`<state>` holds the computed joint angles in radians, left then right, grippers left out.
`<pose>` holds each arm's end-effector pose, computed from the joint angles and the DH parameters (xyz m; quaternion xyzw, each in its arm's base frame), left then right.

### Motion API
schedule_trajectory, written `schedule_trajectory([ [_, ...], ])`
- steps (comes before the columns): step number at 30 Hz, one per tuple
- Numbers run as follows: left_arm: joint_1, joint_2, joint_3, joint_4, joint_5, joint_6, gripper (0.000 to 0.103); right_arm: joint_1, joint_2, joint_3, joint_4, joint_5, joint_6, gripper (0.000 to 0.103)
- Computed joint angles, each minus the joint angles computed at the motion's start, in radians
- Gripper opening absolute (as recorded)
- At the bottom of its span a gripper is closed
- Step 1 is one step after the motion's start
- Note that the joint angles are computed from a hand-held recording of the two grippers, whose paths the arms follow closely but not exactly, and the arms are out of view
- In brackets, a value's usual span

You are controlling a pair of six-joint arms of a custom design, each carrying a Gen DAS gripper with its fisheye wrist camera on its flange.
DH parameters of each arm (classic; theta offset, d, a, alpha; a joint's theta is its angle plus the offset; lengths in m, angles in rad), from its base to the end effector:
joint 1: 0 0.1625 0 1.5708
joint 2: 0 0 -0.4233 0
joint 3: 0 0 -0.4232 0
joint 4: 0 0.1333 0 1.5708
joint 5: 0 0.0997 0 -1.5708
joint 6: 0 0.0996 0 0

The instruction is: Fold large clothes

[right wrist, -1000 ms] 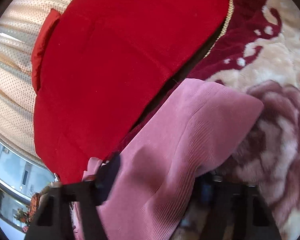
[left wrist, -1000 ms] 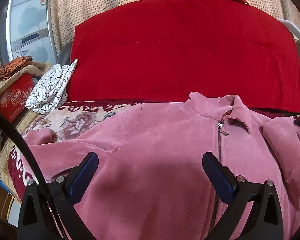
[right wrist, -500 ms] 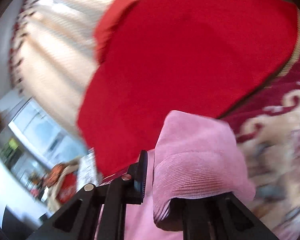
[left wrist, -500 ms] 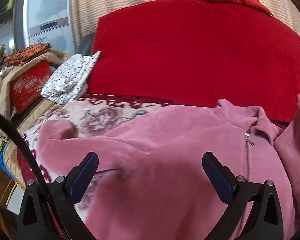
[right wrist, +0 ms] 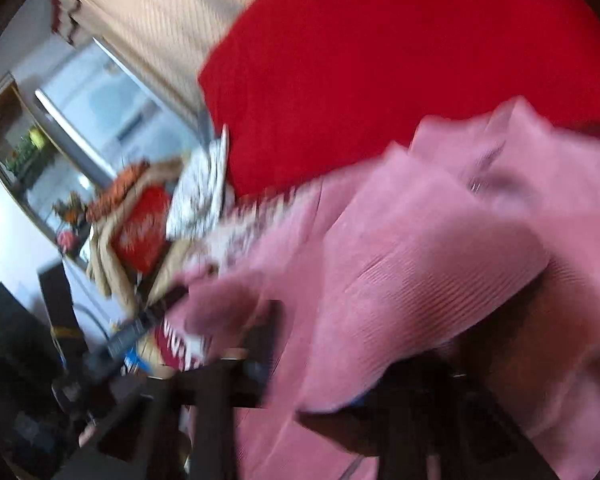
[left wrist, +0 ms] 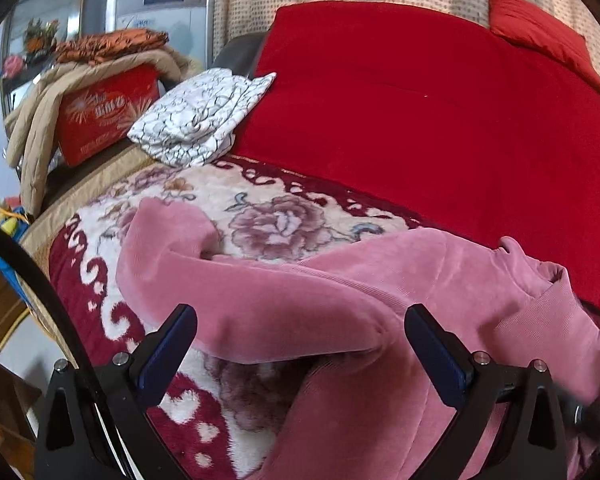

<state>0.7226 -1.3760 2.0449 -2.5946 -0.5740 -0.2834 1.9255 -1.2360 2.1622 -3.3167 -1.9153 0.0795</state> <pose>-0.2512 -0.5107 0.2993 0.1599 0.8538 -0.3831 0.3141 0.2775 -0.4623 0.2329 0.0563 -0.9044 0.4172 0.0690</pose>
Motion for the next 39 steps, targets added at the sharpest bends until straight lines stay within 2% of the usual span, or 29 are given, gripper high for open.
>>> schedule_trajectory([
  [1, 0.005, -0.003, -0.002, 0.009, -0.009, -0.001, 0.103, -0.019, 0.017, 0.010, -0.002, 0.055, 0.013, 0.084],
  [2, 0.009, -0.003, -0.006, 0.019, -0.019, 0.001, 0.103, -0.024, 0.024, 0.019, -0.013, 0.078, 0.017, 0.090],
  [5, 0.015, -0.009, -0.011, 0.038, -0.061, 0.012, 0.103, -0.018, 0.027, 0.033, 0.005, 0.078, 0.012, 0.090],
  [9, 0.025, -0.025, -0.018, 0.068, -0.197, 0.051, 0.103, -0.026, -0.061, 0.106, -0.003, 0.196, 0.011, 0.089],
  [11, 0.030, -0.032, -0.021, 0.076, -0.279, 0.075, 0.103, -0.037, -0.140, 0.158, -0.015, 0.271, 0.006, 0.089],
  [13, 0.030, -0.041, -0.019, 0.078, -0.360, 0.097, 0.103, -0.040, -0.198, 0.210, -0.092, 0.300, 0.003, 0.089],
  [15, 0.030, -0.052, -0.014, 0.087, -0.457, 0.117, 0.103, -0.040, -0.234, 0.247, -0.184, 0.273, 0.002, 0.089],
  [17, 0.023, -0.059, -0.004, 0.092, -0.538, 0.134, 0.103, -0.044, -0.251, 0.272, -0.284, 0.205, 0.016, 0.088],
  [20, 0.008, -0.065, 0.020, 0.084, -0.625, 0.160, 0.103, -0.091, -0.274, 0.304, -0.359, 0.180, 0.082, 0.078],
  [22, -0.009, -0.062, 0.038, 0.082, -0.644, 0.180, 0.103, -0.117, -0.280, 0.307, -0.347, 0.150, 0.144, 0.073],
  [23, -0.018, -0.055, 0.042, 0.098, -0.653, 0.196, 0.103, -0.133, -0.275, 0.306, -0.344, 0.152, 0.176, 0.068],
  [25, -0.035, -0.037, 0.045, 0.131, -0.652, 0.212, 0.103, -0.170, -0.287, 0.311, -0.299, 0.177, 0.231, 0.067],
  [28, -0.057, -0.001, 0.046, 0.165, -0.599, 0.230, 0.103, -0.203, -0.296, 0.311, -0.228, 0.200, 0.283, 0.065],
  [31, -0.066, 0.023, 0.054, 0.143, -0.538, 0.252, 0.101, -0.192, -0.292, 0.304, -0.213, 0.177, 0.268, 0.065],
  [33, -0.058, 0.028, 0.060, 0.120, -0.534, 0.262, 0.087, -0.190, -0.286, 0.303, -0.214, 0.178, 0.267, 0.065],
  [35, -0.048, 0.036, 0.048, 0.131, -0.537, 0.267, 0.053, -0.187, -0.276, 0.298, -0.217, 0.175, 0.263, 0.064],
  [37, -0.045, 0.035, 0.043, 0.145, -0.516, 0.270, 0.030, -0.180, -0.271, 0.291, -0.211, 0.167, 0.258, 0.064],
  [38, -0.042, 0.035, 0.040, 0.141, -0.503, 0.274, 0.022, -0.178, -0.272, 0.291, -0.208, 0.164, 0.256, 0.064],
  [39, -0.033, 0.033, 0.037, 0.124, -0.501, 0.287, 0.021, -0.180, -0.280, 0.297, -0.205, 0.164, 0.250, 0.064],
])
